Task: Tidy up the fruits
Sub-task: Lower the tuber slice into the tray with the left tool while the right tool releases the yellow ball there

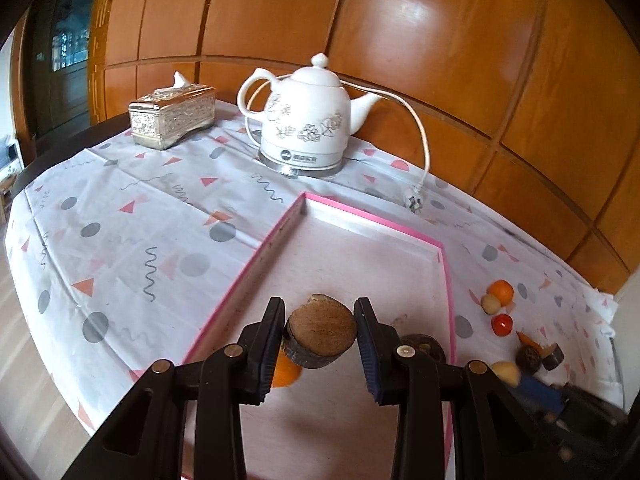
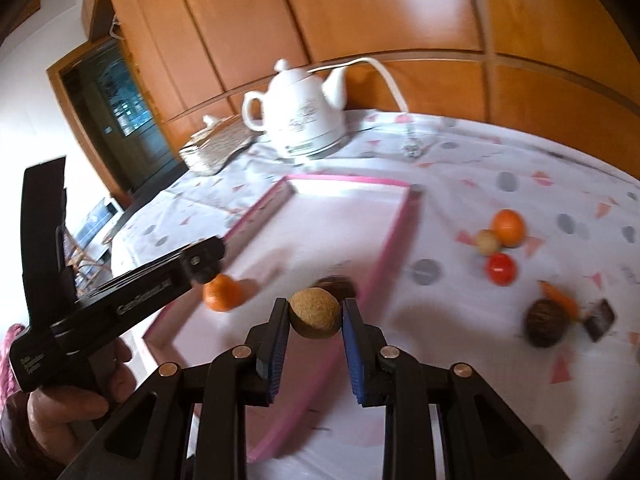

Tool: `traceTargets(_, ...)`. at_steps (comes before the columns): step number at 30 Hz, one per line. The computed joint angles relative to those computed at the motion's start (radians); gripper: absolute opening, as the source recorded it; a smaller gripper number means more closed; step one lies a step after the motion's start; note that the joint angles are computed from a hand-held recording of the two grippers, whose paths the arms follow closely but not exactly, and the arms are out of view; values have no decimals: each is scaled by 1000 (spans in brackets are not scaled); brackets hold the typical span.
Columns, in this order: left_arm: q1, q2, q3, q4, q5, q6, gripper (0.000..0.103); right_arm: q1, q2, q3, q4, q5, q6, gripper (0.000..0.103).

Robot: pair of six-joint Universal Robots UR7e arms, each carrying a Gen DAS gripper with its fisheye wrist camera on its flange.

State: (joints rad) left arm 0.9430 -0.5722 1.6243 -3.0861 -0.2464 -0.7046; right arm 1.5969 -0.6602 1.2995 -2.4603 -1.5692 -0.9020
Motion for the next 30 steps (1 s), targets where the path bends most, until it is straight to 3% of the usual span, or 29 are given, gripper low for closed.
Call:
traceTargets(12,-1,-16,10,148,13,-138,37,10,0,66,-40,-21,-30,33)
traceTargets(21,-12,-10,-1,281,20,-222,41,10,-2,96,-112,-80,-27,36)
traceTargets(25,-21,-10,5,321,42,-265,53,9,-12,126,-175,-93,-39,36)
traceTargets(30,-30,-5,5,344,57,-282,53,6,-23,159,-252,-93,-52,38)
